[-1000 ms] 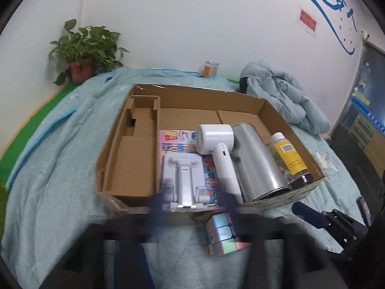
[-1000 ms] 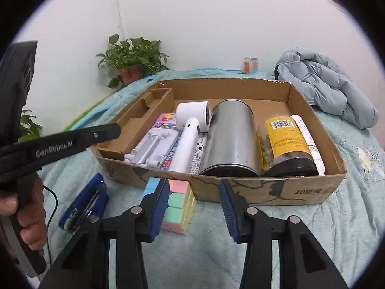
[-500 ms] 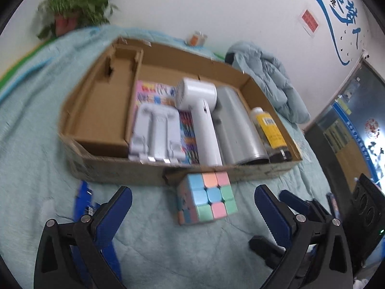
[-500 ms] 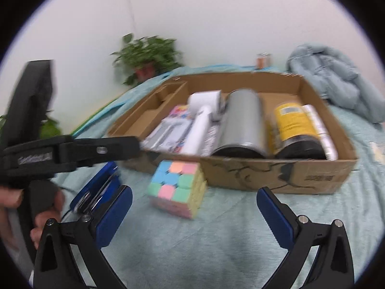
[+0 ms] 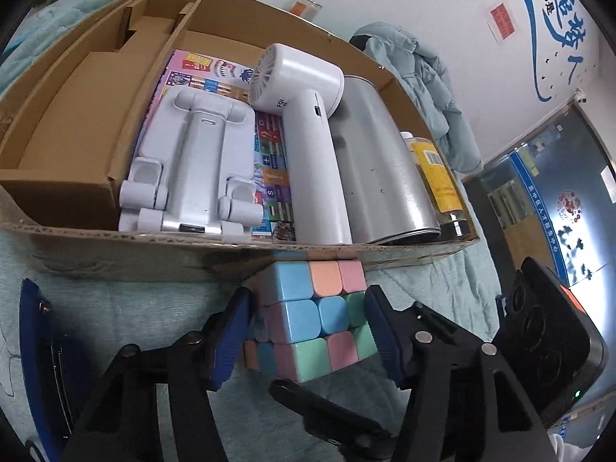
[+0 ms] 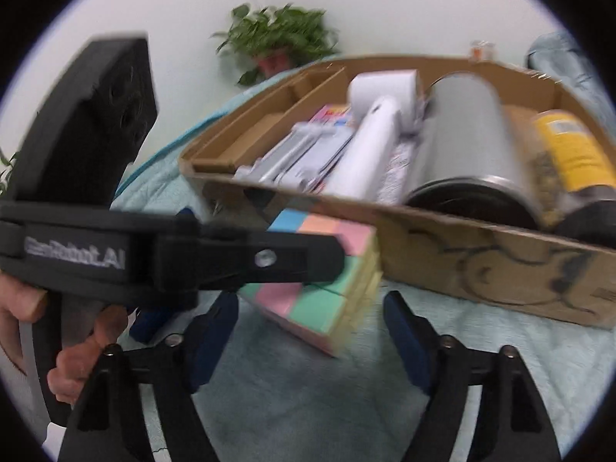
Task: Organize rigid objects
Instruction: 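Grasp the pastel Rubik's cube with the left gripper, then lift the cube and lower it into the box's empty compartment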
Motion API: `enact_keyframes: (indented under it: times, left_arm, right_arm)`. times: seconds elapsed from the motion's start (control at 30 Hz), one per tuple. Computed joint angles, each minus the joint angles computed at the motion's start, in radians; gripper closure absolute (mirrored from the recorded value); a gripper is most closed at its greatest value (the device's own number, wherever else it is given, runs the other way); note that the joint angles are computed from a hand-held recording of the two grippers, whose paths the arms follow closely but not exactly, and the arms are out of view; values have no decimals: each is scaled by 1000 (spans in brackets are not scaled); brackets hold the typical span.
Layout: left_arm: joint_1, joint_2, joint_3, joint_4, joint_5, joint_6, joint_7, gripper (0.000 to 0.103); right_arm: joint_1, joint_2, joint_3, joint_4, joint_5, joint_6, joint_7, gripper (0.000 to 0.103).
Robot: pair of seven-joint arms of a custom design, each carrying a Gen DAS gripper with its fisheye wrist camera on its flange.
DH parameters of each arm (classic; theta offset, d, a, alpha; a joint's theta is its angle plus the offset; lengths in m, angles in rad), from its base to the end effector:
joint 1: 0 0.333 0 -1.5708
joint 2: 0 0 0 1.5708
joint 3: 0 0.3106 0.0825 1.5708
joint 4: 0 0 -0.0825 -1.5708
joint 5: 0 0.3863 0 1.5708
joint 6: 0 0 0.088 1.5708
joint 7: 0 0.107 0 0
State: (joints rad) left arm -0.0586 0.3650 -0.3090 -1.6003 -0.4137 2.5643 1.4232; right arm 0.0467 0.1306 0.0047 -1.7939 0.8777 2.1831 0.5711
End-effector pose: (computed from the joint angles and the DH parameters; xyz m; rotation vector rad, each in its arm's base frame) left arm 0.6719 -0.2191 0.4911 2.1457 -1.9159 1.0935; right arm 0.6280 0.0607 0.5054 -2.0717 1.0689 0.0108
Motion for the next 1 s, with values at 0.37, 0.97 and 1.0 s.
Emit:
enact_keyframes:
  times: [0.37,0.97,1.0]
  left_arm:
    - [-49,-166,9,-178,-73,-35,-30,46]
    - [-105,-269,53,-269,-53,96,-39,44]
    - [-106,-275,58,-264,-41,100,-41,44]
  right_arm:
    - [4,-191,-45,-191,-46,-53,-61,34]
    - [67,-213,-36,-224,-70,112,-34,38]
    - [72,-217,-35,-217,-58,121,-43,38]
